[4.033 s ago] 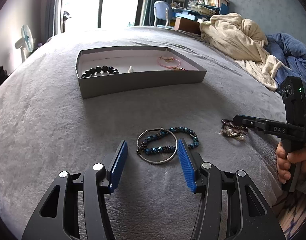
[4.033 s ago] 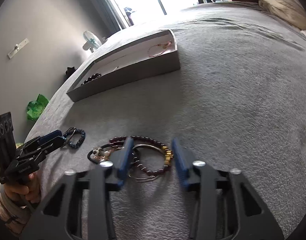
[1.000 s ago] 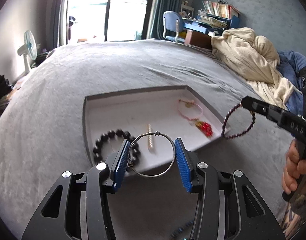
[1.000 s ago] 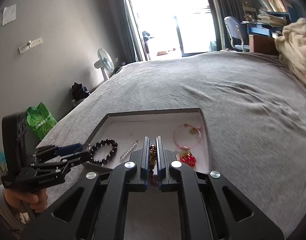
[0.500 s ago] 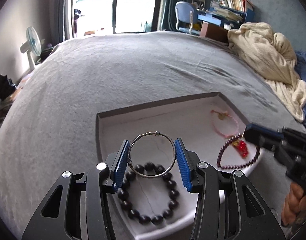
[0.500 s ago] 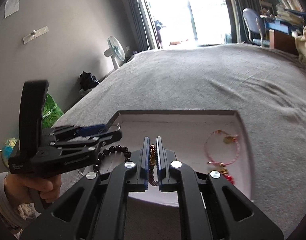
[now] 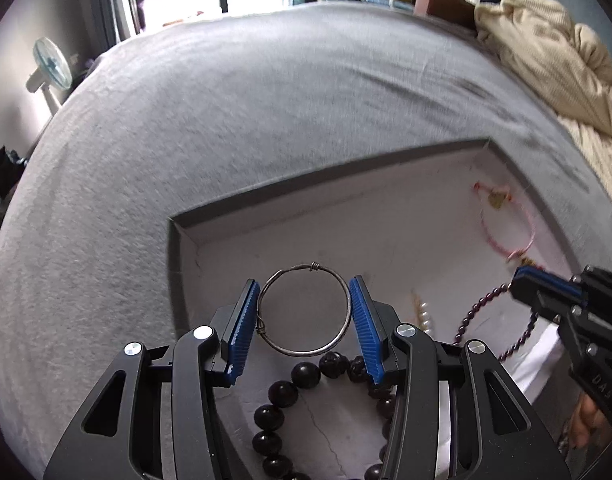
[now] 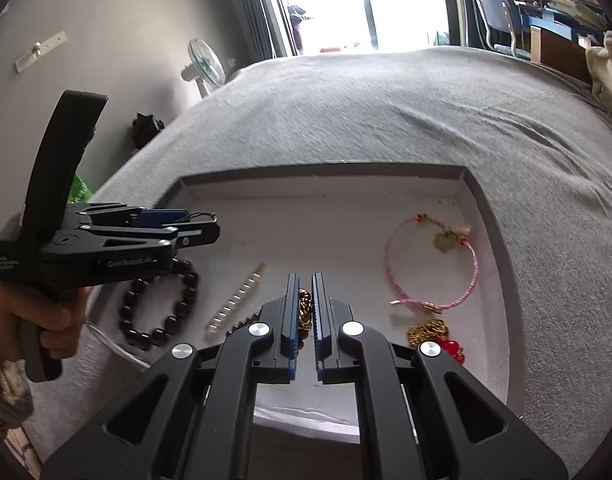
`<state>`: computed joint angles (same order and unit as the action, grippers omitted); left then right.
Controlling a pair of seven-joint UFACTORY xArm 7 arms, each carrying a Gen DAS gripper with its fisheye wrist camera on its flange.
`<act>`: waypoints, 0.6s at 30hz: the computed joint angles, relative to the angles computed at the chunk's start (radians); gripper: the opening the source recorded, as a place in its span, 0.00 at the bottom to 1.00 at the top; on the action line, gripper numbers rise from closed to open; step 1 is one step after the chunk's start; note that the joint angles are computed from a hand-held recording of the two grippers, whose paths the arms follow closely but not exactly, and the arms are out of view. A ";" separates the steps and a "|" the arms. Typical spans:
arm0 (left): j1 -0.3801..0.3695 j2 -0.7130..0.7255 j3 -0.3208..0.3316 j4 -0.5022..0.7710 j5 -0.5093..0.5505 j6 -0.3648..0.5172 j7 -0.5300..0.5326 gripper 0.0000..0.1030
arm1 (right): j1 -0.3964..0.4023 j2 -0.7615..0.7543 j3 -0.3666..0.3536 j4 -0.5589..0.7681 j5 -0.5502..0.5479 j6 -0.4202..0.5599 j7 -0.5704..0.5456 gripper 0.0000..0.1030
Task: Organize jewelry
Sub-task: 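Carry the silver bangle and garnet bracelet into the grey tray and open both grippers, then withdraw both grippers from the tray toward the remaining jewelry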
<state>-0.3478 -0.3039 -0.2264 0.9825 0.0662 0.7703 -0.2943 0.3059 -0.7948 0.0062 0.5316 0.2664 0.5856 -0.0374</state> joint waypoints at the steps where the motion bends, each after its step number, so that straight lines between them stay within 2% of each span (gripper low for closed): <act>1: 0.002 0.005 -0.003 0.003 0.007 0.006 -0.004 0.46 | -0.003 0.003 0.001 -0.001 -0.004 0.000 0.000 0.06; 2: 0.001 0.008 -0.001 0.004 0.004 0.012 -0.003 0.46 | -0.007 0.005 0.003 -0.004 -0.010 0.002 -0.001 0.06; 4: -0.005 0.000 0.004 -0.003 -0.008 0.005 0.010 0.54 | -0.010 0.007 0.007 -0.010 -0.020 0.002 -0.005 0.06; 6: -0.002 -0.019 -0.003 -0.019 0.009 -0.020 0.005 0.69 | -0.013 0.003 0.010 -0.017 -0.030 0.004 -0.010 0.08; 8: -0.004 -0.043 -0.003 -0.038 0.010 -0.038 0.007 0.72 | -0.014 -0.016 0.013 -0.026 -0.034 0.006 -0.009 0.10; 10: -0.007 -0.072 -0.005 -0.065 0.004 -0.062 0.006 0.73 | -0.008 -0.042 0.008 -0.040 -0.031 -0.002 -0.012 0.24; 12: -0.008 -0.103 -0.011 -0.089 0.006 -0.091 0.001 0.77 | -0.002 -0.082 -0.001 -0.060 -0.021 -0.012 -0.012 0.47; 18: -0.020 -0.221 -0.028 -0.186 0.002 -0.159 -0.008 0.78 | -0.005 -0.184 -0.012 -0.093 -0.025 -0.012 -0.010 0.73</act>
<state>-0.3678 -0.5246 -0.2545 0.7961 0.0682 0.6113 -0.3025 0.3011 -0.9784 -0.0054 0.4381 0.2416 0.5734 -0.0475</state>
